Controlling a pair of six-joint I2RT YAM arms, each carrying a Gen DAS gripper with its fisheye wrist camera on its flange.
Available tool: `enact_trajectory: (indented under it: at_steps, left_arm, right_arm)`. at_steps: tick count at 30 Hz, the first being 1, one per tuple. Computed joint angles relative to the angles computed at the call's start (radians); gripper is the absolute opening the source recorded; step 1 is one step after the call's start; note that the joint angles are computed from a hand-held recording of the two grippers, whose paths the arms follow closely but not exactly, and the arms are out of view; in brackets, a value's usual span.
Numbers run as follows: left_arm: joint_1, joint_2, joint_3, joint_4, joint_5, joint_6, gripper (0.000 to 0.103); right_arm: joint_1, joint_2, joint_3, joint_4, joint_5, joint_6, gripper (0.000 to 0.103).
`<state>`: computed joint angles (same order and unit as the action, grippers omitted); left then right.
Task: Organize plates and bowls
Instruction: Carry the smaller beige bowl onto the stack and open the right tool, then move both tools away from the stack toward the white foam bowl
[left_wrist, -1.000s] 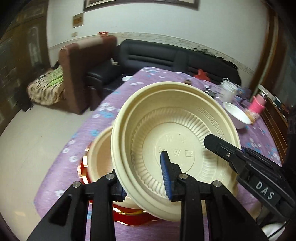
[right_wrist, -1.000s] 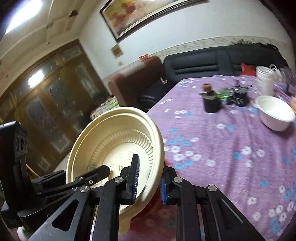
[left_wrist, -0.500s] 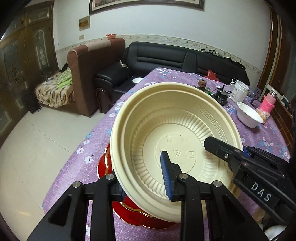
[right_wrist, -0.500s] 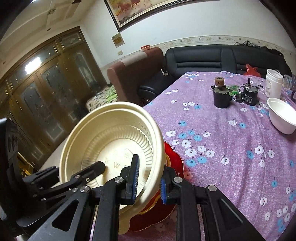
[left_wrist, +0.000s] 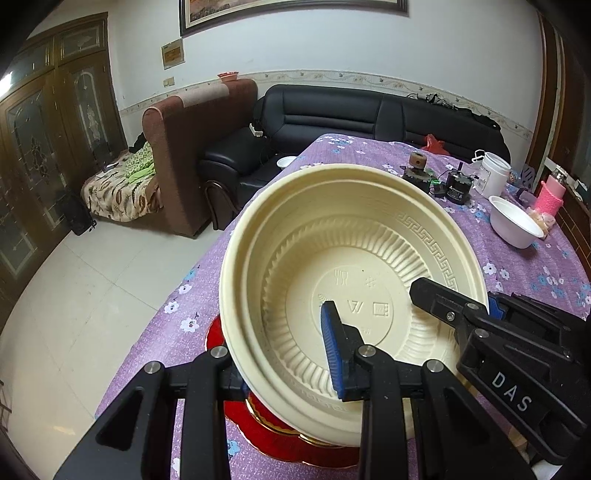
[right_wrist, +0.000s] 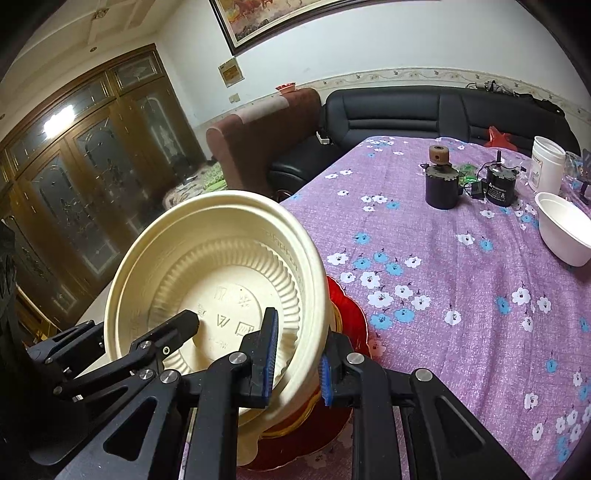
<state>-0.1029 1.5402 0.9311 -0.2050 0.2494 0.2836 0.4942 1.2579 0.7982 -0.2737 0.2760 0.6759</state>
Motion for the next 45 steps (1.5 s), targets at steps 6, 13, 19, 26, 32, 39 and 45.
enact_trajectory:
  at_steps: [6, 13, 19, 26, 32, 39, 45]
  left_arm:
    - [0.006, -0.001, -0.009, 0.019, -0.011, -0.001, 0.031]
    - [0.027, 0.002, -0.006, 0.014, 0.006, -0.006, 0.043]
    - [0.062, -0.01, 0.0, 0.005, 0.035, -0.027, 0.062]
    - [0.104, -0.007, 0.013, -0.024, 0.078, -0.037, 0.068]
    - [0.155, -0.02, 0.011, -0.058, 0.148, -0.038, 0.069]
    - [0.21, -0.037, 0.005, -0.087, 0.222, -0.04, 0.07]
    - [0.243, -0.031, 0.003, -0.103, 0.256, -0.035, 0.071]
  right_arm:
    - [0.002, 0.023, 0.011, 0.007, 0.005, 0.0, 0.022]
    - [0.014, 0.049, 0.02, 0.011, 0.021, -0.002, 0.022]
    - [0.024, 0.048, 0.009, 0.032, 0.053, 0.004, 0.023]
    - [0.022, 0.039, -0.015, 0.076, 0.054, 0.002, 0.037]
    - [0.052, 0.055, -0.002, 0.084, 0.098, -0.027, 0.048]
    - [0.089, 0.053, 0.003, 0.086, 0.182, -0.043, 0.061]
    - [0.131, 0.021, 0.002, 0.086, 0.291, -0.078, 0.068]
